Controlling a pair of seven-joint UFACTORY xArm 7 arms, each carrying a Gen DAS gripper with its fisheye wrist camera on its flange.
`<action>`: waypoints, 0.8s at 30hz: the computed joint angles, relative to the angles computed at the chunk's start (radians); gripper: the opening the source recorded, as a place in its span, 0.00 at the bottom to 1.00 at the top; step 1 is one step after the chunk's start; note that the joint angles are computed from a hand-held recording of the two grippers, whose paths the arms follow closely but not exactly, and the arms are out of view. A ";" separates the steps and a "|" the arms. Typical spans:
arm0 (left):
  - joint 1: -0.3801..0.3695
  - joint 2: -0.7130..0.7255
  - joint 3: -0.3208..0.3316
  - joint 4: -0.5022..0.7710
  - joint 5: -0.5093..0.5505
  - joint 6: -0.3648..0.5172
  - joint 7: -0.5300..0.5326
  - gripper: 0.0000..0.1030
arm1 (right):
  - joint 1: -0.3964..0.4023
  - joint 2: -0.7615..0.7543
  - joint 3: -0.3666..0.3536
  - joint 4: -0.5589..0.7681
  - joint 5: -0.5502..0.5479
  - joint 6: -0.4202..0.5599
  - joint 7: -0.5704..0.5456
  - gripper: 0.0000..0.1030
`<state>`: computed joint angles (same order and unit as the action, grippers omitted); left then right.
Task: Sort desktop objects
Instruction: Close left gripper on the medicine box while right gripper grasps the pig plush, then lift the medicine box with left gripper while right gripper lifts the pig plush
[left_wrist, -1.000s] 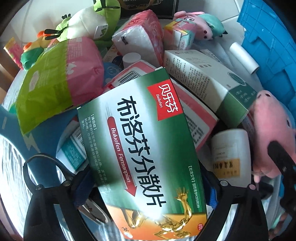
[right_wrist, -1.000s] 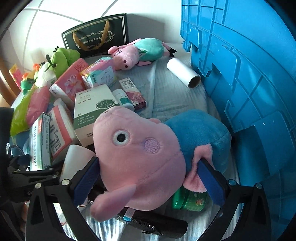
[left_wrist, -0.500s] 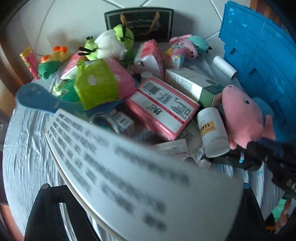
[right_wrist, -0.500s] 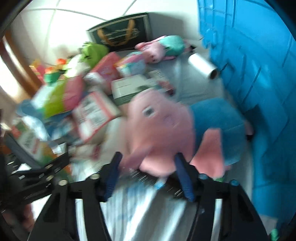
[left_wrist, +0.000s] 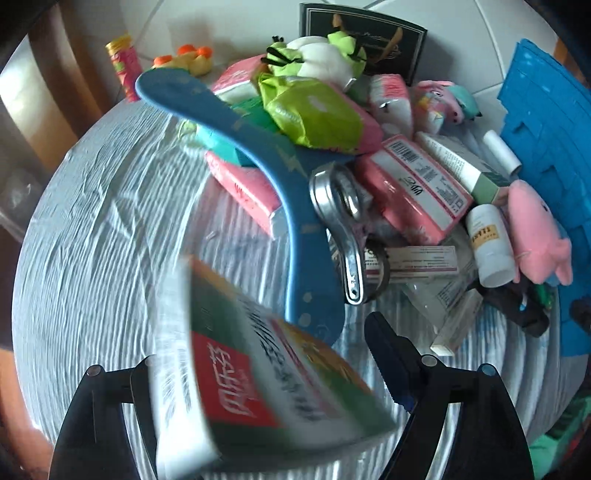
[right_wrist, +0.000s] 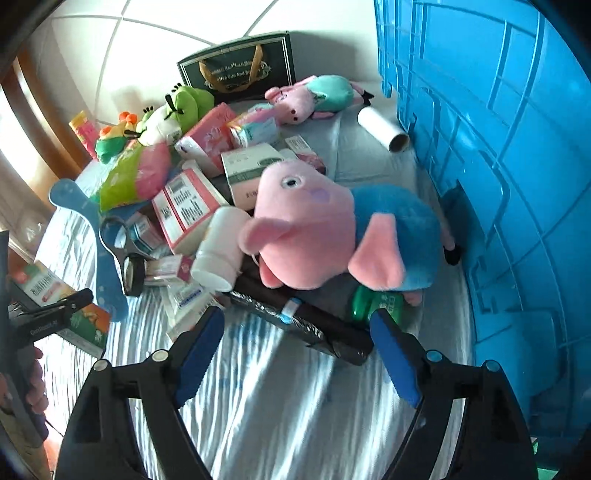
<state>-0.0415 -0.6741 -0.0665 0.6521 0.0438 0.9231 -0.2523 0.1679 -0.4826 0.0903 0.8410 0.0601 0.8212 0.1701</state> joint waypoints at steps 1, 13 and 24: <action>0.001 -0.002 -0.004 -0.005 0.000 -0.005 -0.009 0.72 | -0.001 0.002 -0.003 -0.002 -0.004 0.003 -0.006 0.79; -0.006 -0.067 -0.009 -0.074 -0.032 0.061 -0.083 0.72 | -0.010 0.121 -0.014 0.113 -0.081 -0.012 -0.187 0.79; -0.024 -0.087 -0.004 -0.100 -0.089 0.038 -0.152 0.22 | -0.025 0.211 0.014 0.137 -0.174 -0.031 -0.265 0.93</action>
